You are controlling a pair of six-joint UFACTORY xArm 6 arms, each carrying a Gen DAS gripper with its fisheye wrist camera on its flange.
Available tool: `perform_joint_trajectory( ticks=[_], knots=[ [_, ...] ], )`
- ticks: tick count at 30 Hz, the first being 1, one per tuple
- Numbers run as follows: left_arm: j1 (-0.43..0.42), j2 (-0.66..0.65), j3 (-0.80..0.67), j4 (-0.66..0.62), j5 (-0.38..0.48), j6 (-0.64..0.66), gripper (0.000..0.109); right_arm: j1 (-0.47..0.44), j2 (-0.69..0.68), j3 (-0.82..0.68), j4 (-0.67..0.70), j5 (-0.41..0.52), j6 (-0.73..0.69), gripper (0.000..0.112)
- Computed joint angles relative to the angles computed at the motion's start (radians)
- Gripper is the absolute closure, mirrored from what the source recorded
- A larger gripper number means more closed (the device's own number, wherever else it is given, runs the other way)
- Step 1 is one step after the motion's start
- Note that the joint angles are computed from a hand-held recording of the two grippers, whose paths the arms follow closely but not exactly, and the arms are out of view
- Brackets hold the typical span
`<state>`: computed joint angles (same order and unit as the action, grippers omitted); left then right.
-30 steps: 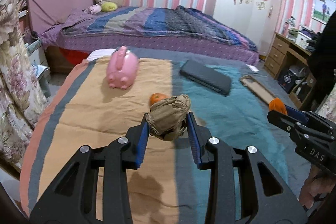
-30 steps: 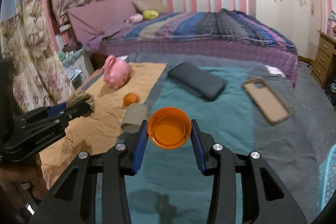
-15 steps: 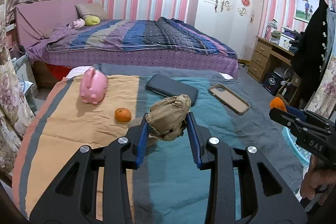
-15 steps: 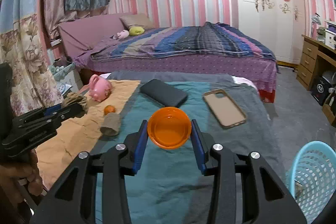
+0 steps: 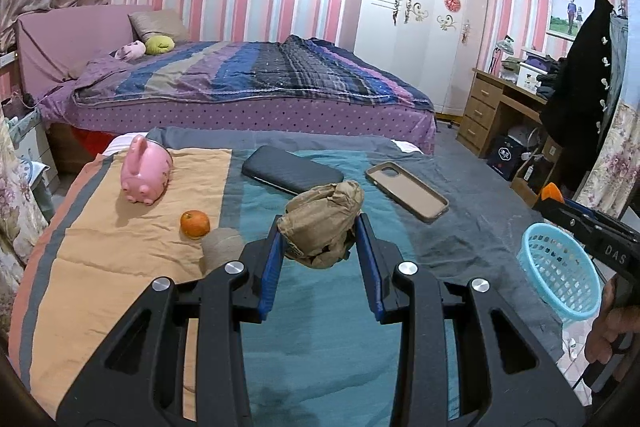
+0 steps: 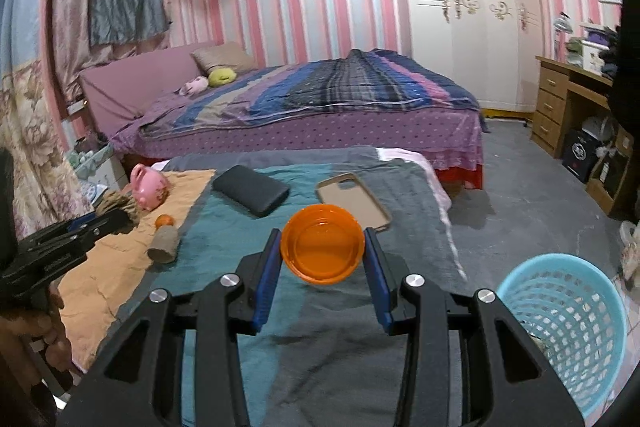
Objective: Collect trash
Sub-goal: 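Carry the khaki bag and orange lid over the light-blue basket with both tools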
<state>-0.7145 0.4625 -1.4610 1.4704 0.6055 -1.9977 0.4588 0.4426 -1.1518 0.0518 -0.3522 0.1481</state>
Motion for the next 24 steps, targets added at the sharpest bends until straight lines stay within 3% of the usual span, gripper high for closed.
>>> perform_joint_trajectory(
  ticks=[5, 15, 21, 24],
  knots=[
    [-0.010, 0.012, -0.023, 0.004, 0.009, -0.004, 0.074, -0.022, -0.032, 0.058, 0.069, -0.036, -0.012, 0.072],
    [-0.020, 0.050, -0.078, -0.005, -0.003, 0.024, 0.074, -0.099, -0.061, 0.118, -0.046, -0.069, 0.125, 0.072],
    [-0.038, 0.099, -0.154, -0.032, -0.016, 0.074, 0.074, -0.085, -0.087, 0.141, 0.082, -0.078, -0.002, 0.072],
    [-0.052, 0.158, -0.242, -0.086, -0.015, 0.149, 0.074, -0.100, -0.097, 0.148, 0.065, -0.078, 0.013, 0.072]
  ],
)
